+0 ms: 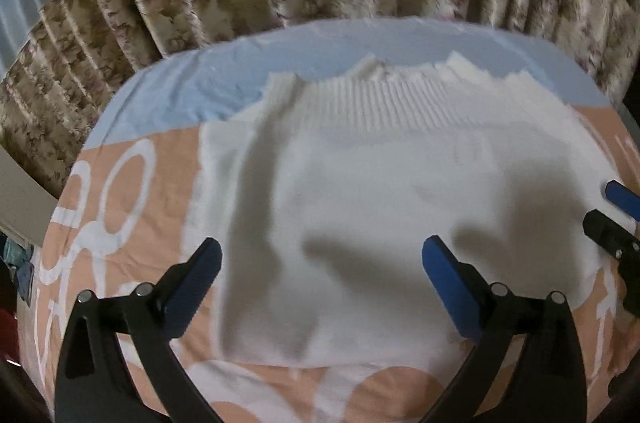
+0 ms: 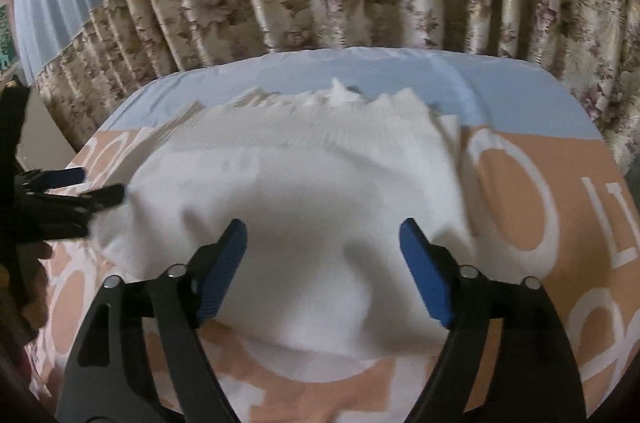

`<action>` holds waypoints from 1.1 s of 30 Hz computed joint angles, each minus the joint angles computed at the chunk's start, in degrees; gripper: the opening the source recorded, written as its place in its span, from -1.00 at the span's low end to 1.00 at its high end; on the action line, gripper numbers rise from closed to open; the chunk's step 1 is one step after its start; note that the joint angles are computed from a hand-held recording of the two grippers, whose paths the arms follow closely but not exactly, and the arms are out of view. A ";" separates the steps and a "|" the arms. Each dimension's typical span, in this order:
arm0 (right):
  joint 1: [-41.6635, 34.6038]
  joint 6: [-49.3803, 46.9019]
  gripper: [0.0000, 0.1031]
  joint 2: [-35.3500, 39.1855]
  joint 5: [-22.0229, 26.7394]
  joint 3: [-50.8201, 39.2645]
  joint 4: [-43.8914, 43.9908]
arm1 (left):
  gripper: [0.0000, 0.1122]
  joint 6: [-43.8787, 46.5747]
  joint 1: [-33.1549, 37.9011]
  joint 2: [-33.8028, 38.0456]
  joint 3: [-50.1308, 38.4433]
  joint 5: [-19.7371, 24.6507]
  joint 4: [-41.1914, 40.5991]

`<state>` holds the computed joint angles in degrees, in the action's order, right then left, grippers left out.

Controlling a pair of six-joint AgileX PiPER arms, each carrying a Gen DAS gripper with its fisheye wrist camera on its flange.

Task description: Fold small clothes

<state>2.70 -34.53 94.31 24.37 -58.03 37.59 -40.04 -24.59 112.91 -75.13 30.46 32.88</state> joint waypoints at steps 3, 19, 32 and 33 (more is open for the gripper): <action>-0.73 1.47 0.56 0.74 1.65 0.26 -0.99 | 0.79 4.03 0.78 1.93 -0.38 -0.53 -4.30; -10.60 -6.30 0.35 -2.94 7.75 5.57 2.86 | 0.79 2.00 2.45 0.87 3.44 -1.02 -5.00; -5.61 0.34 0.89 -6.77 4.40 1.87 -2.24 | 0.79 4.83 2.46 -3.48 1.63 1.94 -10.82; -5.20 0.85 0.91 -6.93 3.44 2.14 -2.96 | 0.79 5.24 2.67 -3.40 1.30 2.06 -11.24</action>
